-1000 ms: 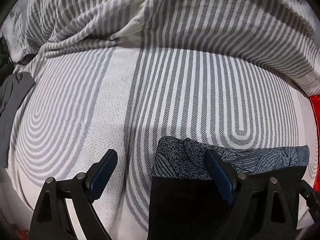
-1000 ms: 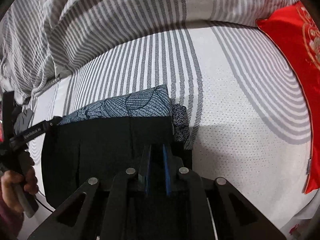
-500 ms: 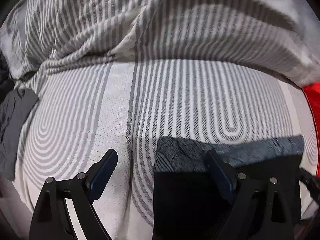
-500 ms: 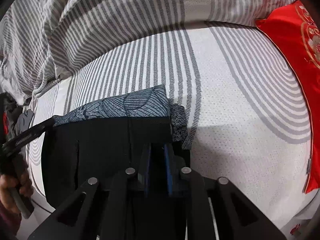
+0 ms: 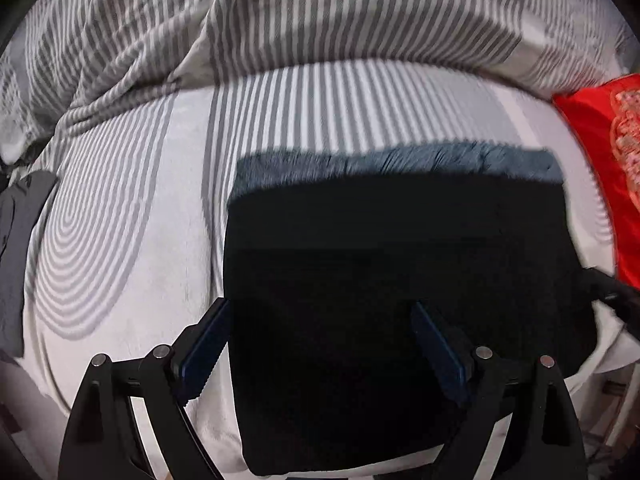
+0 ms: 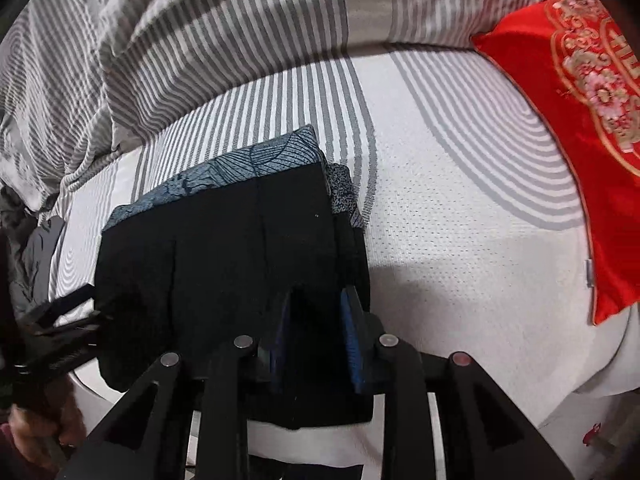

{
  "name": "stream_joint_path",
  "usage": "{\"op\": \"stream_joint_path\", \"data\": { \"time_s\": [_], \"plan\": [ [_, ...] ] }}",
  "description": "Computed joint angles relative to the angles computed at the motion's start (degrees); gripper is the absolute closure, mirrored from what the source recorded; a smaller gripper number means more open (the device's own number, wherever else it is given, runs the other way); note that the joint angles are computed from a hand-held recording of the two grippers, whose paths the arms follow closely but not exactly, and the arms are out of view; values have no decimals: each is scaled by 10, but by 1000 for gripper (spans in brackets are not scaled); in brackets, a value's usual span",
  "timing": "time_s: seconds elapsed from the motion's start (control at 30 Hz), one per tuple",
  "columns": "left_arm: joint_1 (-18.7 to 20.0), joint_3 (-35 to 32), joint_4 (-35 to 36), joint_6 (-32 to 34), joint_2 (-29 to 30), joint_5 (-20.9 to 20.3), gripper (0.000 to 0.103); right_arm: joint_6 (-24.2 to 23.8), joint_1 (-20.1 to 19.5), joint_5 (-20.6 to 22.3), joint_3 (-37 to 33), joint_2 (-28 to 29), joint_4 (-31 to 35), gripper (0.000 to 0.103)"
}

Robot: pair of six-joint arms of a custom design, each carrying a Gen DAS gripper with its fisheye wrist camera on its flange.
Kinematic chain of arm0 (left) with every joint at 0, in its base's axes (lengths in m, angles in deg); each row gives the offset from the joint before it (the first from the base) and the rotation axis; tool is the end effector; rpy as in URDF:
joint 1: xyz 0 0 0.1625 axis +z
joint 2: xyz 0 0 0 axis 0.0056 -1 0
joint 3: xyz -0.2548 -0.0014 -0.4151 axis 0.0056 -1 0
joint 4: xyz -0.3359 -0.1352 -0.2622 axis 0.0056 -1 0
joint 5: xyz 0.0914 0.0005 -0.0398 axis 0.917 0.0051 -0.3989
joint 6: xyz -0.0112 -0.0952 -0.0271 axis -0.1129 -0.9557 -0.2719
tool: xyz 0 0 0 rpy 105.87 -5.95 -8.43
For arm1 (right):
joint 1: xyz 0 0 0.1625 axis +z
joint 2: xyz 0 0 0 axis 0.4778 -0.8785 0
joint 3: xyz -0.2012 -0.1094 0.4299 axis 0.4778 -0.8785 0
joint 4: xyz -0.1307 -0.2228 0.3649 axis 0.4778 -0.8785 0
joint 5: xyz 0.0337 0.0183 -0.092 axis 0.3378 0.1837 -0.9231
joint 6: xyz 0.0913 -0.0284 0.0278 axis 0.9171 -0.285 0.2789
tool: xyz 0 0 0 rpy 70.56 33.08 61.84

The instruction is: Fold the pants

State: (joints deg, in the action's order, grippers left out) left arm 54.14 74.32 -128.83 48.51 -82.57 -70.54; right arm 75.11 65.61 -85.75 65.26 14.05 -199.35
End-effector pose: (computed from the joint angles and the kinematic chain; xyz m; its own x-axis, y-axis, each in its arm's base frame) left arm -0.3563 -0.8305 0.0419 -0.6302 0.4724 -0.6162 0.4378 0.8716 0.2205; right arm 0.1266 -0.8275 0.3139 -0.7075 0.4398 0.5532 0.2432 0.8865 -0.3937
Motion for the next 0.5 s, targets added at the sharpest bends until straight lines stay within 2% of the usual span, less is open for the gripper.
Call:
{"op": "stream_joint_path", "data": {
  "time_s": [0.23,0.5],
  "plan": [
    [3,18,-22,15,-6,3,10,-4,12,-13,13,-6,-25,75],
    [11,19,-23,-3,-8,-11,7,19,4,4,16,4,5,75]
  ]
}}
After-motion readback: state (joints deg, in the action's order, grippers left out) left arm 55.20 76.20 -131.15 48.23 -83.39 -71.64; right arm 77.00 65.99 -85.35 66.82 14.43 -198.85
